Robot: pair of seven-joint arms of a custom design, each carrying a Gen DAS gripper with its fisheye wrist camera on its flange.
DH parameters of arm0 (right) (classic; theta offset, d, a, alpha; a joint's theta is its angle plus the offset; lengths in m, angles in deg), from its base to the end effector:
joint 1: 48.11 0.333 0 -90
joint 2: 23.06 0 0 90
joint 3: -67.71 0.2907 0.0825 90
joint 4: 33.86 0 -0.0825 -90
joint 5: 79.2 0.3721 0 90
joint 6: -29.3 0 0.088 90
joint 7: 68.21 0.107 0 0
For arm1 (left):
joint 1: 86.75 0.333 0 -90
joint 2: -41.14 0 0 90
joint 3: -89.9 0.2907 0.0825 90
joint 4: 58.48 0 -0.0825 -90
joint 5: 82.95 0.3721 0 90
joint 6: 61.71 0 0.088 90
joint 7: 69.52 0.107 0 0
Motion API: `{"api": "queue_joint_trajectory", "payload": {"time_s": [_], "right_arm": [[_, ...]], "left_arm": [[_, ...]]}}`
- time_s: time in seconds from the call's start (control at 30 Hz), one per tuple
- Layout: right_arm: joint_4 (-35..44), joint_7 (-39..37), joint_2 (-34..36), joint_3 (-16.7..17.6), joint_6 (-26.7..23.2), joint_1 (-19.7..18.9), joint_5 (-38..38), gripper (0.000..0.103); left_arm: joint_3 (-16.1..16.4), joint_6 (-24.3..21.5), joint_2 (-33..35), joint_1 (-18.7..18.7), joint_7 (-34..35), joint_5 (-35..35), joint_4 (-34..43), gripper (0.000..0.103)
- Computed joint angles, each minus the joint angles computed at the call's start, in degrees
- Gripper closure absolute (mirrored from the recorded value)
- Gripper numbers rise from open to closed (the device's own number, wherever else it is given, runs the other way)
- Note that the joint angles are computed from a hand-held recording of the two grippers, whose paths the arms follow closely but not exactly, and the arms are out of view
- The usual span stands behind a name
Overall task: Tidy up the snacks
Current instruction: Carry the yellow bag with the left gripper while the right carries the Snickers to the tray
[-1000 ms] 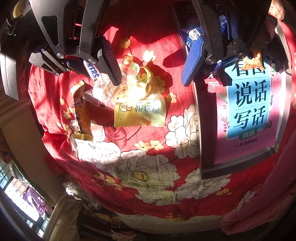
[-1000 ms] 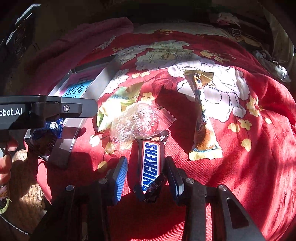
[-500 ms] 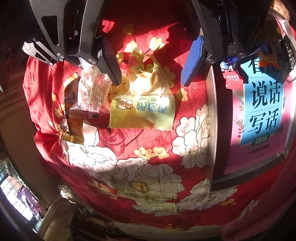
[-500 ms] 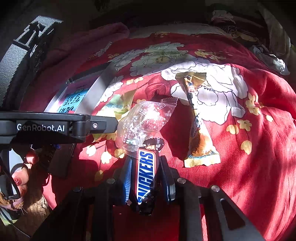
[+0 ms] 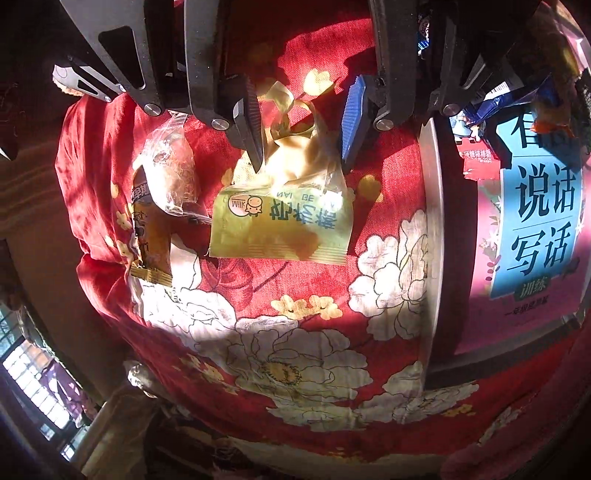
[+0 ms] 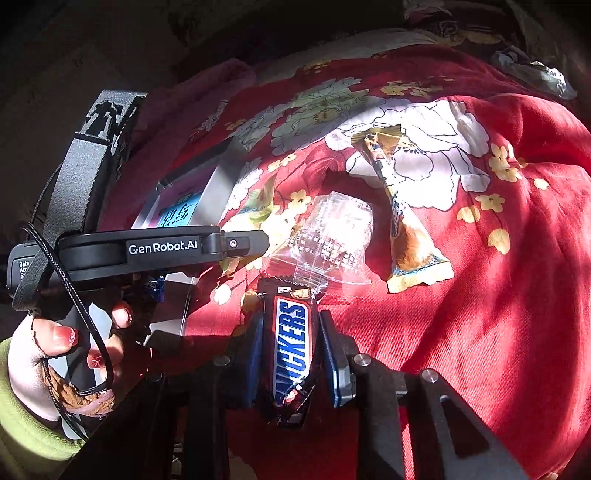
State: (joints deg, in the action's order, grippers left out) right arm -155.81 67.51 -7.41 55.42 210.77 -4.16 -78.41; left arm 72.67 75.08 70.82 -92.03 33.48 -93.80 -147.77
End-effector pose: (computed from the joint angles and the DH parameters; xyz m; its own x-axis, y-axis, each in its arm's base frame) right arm 0.5142 0.3229 0.3590 -0.0601 -0.8831 -0.4654 -0.7880 0.3281 -0.5210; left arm 0.6551 -0.2383 0.3753 -0.4531 -0.8597 0.2356 -0.8645 0.3593 -0.3515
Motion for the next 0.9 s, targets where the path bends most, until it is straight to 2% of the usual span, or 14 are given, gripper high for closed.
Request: {"api": "queue_joint_trajectory", "payload": {"time_s": [0.23,0.3,0.37,0.5,0.77,0.9], "right_arm": [[0.1,-2.3,0.1,-0.1,2.5,1.1,1.1,0.074],[0.1,-3.2,0.1,-1.9,3.3,3.1,1.8,0.074],[0.4,-4.6,0.3,-2.2,4.0,3.6,2.9,0.074],[1.0,-8.1,0.5,-0.3,5.6,2.5,5.3,0.074],[3.0,-13.5,1.7,-4.5,7.2,8.1,9.9,0.074],[4.1,-15.6,2.3,-4.0,7.5,8.6,12.8,0.074]], "left_arm": [[-1.1,0.7,-3.5,2.0,3.3,-4.0,-3.8,0.064],[-1.2,0.6,-4.5,2.4,4.4,-5.1,-4.6,0.064],[-1.1,0.3,-5.5,3.0,5.5,-6.5,-5.3,0.064],[-0.6,0.6,-8.2,4.2,8.0,-9.5,-7.6,0.064],[1.3,2.0,-13.0,5.7,11.7,-14.7,-11.5,0.064],[2.5,2.5,-14.8,6.3,13.0,-16.5,-12.9,0.064]]}}
